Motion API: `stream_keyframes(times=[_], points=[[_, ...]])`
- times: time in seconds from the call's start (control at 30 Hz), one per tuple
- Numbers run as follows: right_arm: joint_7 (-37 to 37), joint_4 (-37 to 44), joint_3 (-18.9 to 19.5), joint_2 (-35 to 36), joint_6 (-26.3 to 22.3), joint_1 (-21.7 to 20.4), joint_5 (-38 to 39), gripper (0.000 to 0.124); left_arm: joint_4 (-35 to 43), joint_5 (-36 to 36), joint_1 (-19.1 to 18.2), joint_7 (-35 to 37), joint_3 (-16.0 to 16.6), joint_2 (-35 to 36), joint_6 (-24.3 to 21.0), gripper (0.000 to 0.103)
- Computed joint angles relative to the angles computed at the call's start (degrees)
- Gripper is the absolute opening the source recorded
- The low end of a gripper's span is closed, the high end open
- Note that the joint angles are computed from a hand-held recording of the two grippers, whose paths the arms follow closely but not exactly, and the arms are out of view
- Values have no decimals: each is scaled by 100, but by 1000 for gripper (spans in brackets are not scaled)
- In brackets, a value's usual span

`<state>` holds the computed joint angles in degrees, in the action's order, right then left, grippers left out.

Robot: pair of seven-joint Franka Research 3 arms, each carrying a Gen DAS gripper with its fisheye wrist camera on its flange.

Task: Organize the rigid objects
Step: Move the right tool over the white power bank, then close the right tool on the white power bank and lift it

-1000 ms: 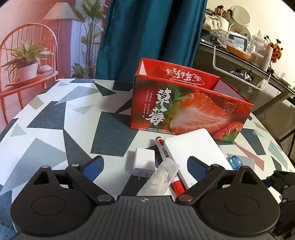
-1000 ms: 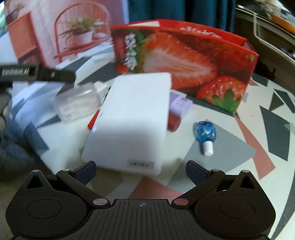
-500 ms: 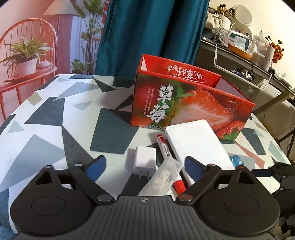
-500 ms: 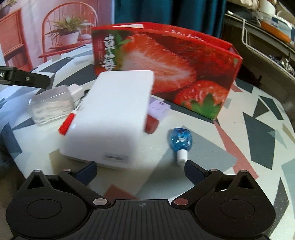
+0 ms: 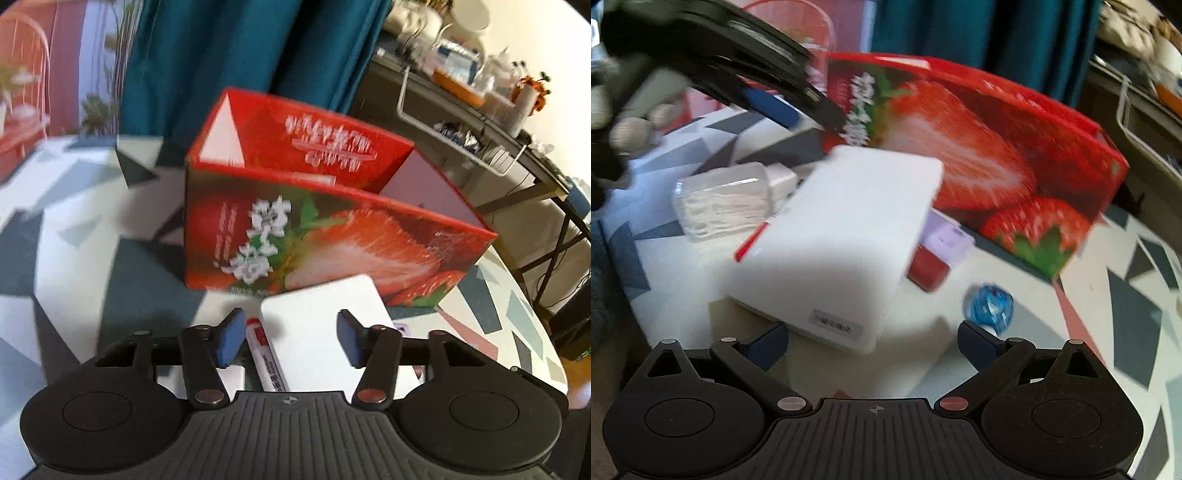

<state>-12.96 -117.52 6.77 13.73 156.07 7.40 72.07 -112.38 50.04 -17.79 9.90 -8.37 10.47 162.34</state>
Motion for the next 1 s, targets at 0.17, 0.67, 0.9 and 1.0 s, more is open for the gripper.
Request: stream_keyframes(times=[0.17,0.67,0.9,1.0], points=[[365,232,-102,4,-785,-161,-156,90,-55,-564,61,394,-74,165,294,53],[1648,1356,16,804,-1805,-513,-505,47,-147,-1285,-105,1155,54,338,588,53],[1558,1358,60,836,-1891,-615,-343,44,17,-944,-231,1108,158,433,442,55],[1472,1294,61,795,-1856,-617,-274,44,60,-996,-186,1267,105,475,471,62]])
